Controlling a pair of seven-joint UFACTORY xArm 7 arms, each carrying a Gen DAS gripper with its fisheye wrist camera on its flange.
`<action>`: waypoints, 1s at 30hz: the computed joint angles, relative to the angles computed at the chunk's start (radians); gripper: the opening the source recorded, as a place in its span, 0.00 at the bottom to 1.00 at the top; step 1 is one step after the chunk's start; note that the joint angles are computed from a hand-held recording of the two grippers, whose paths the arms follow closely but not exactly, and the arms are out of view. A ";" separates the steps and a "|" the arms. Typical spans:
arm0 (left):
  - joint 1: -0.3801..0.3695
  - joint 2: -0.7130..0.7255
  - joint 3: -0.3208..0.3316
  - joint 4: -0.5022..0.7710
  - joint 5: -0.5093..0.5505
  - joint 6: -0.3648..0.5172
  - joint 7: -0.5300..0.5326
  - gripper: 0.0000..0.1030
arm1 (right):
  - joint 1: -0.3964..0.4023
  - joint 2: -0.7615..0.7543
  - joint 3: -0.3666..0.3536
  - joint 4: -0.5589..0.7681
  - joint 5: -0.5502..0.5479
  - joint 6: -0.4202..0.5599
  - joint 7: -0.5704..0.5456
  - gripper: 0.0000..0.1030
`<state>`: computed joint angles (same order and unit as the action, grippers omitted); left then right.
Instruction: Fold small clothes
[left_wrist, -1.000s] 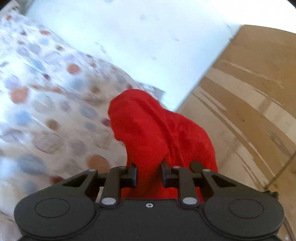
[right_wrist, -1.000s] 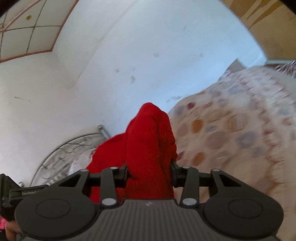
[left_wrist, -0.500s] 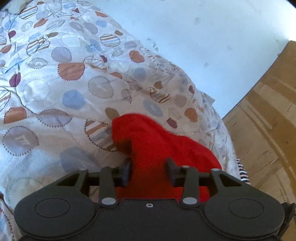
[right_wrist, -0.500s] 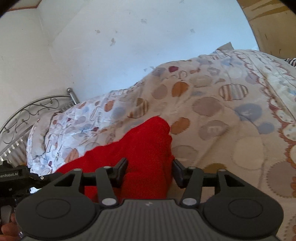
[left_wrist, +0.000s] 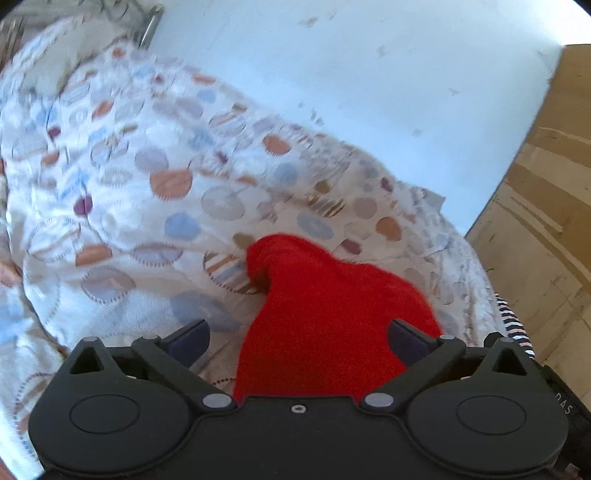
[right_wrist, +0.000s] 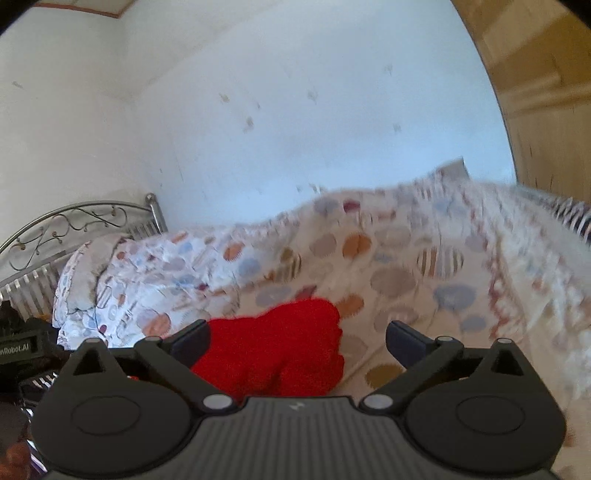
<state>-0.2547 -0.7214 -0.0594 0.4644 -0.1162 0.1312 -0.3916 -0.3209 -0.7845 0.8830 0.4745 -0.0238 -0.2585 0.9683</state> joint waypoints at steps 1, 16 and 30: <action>0.008 -0.034 -0.016 -0.006 0.005 0.012 -0.007 0.99 | 0.026 -0.039 -0.018 -0.011 0.004 0.020 0.002 1.00; 0.050 -0.635 -0.231 -0.142 0.137 0.321 -0.142 0.99 | 0.382 -0.630 -0.110 -0.160 -0.125 0.429 0.151 1.00; -0.143 -1.136 -0.358 -0.258 0.165 0.724 -0.216 0.99 | 0.708 -0.852 0.099 -0.114 -0.224 0.967 0.384 1.00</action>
<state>-0.3980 -1.8575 -0.4175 0.2065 0.0485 0.8548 -0.6072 0.3875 -1.6367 0.9820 0.3603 -0.2479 0.7085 1.3518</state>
